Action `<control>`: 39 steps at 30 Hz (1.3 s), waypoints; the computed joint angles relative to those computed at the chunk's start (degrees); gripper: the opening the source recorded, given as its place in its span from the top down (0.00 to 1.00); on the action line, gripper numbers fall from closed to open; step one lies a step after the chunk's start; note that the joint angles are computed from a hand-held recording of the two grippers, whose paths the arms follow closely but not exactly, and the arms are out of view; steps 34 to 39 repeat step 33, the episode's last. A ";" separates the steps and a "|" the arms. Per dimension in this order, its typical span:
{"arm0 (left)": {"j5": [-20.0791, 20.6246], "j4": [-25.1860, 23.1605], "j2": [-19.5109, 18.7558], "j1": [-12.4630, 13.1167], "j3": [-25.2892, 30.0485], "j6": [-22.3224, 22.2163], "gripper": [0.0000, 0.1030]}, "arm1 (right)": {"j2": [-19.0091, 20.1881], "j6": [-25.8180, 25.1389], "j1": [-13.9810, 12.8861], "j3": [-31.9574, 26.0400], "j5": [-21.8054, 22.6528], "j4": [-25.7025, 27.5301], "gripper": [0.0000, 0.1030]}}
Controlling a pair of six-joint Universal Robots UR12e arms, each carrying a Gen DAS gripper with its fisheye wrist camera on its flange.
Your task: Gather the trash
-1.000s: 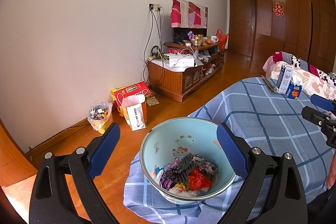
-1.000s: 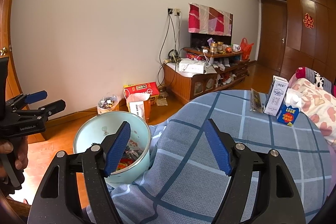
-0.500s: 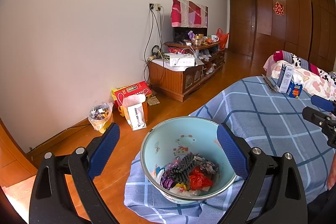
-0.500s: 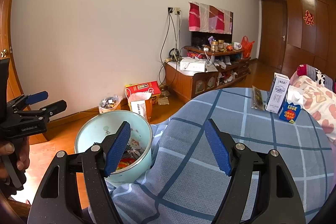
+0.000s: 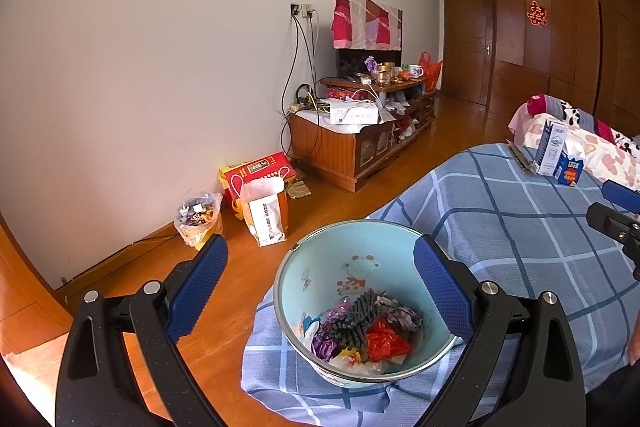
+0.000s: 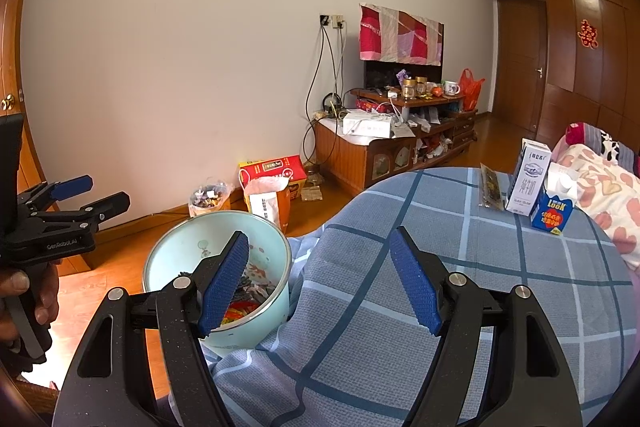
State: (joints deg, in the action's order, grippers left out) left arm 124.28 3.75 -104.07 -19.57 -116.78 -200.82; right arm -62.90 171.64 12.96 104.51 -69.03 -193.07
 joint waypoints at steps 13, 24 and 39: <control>0.34 -0.84 -0.35 -0.29 0.45 0.56 0.11 | -0.01 0.08 0.10 0.08 -0.10 -0.14 0.29; 0.29 -1.42 -0.52 -0.17 0.44 0.32 0.11 | -0.16 0.28 0.18 0.27 -0.21 -0.19 0.29; -0.43 -1.62 -0.58 -0.30 0.49 0.27 0.10 | -0.22 0.32 0.18 0.27 -0.26 0.02 0.29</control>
